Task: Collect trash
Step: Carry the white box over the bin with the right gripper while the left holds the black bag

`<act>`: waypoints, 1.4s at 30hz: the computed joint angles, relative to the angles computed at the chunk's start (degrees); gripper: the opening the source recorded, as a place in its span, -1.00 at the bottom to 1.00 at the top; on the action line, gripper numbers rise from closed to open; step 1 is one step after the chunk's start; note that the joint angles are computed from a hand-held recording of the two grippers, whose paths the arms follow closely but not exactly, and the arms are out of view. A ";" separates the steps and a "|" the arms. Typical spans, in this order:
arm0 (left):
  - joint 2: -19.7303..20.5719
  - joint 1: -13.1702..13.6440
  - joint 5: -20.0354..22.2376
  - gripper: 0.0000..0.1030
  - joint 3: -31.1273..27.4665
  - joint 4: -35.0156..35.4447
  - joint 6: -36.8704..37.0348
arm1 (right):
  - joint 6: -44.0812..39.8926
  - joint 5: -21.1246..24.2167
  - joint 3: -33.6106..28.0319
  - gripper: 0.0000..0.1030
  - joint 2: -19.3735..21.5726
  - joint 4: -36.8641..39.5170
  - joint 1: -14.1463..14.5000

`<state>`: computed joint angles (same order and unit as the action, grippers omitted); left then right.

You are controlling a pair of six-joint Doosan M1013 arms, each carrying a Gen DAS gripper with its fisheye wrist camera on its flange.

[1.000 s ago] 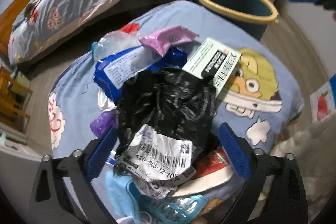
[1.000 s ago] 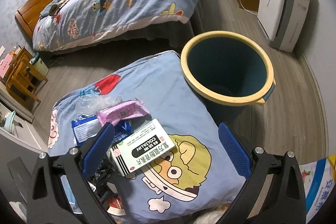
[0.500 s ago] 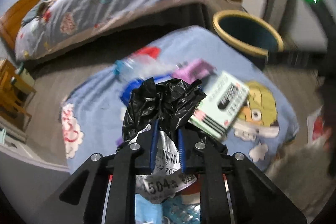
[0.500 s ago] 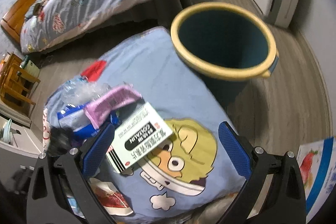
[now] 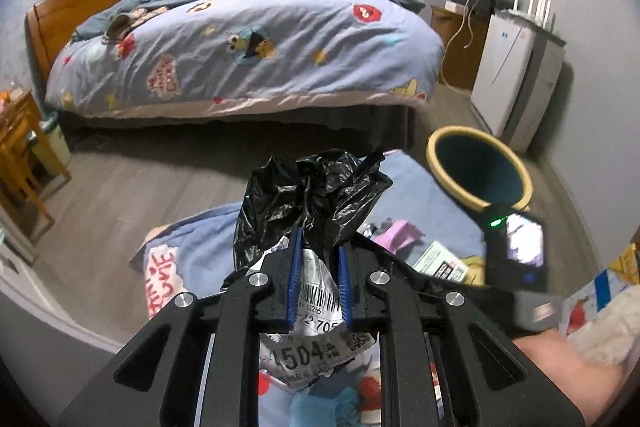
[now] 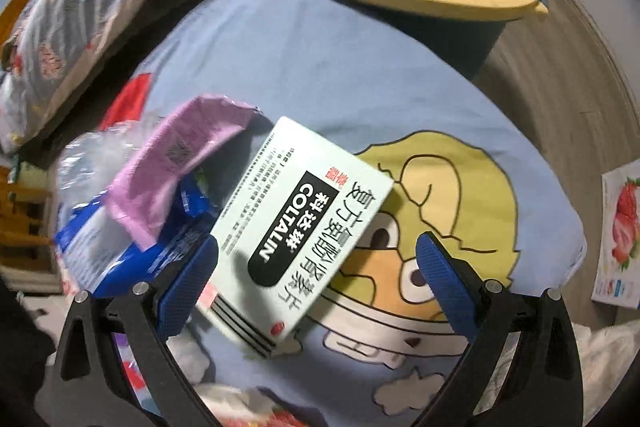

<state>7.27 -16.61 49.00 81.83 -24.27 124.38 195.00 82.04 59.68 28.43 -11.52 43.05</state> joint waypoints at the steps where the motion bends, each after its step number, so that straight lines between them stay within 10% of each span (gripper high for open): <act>1: -0.05 0.14 0.03 -0.67 -0.07 -0.66 0.47 | 0.74 0.23 -0.48 0.89 0.47 -0.17 -0.09; 14: 1.35 2.16 4.00 -0.67 -2.92 -9.19 2.49 | -5.20 12.00 -10.89 0.81 7.64 -0.39 -0.69; 42: 1.04 -1.66 2.30 -0.67 -2.23 -2.52 0.10 | -21.04 13.67 -7.60 0.52 -3.36 -25.25 0.38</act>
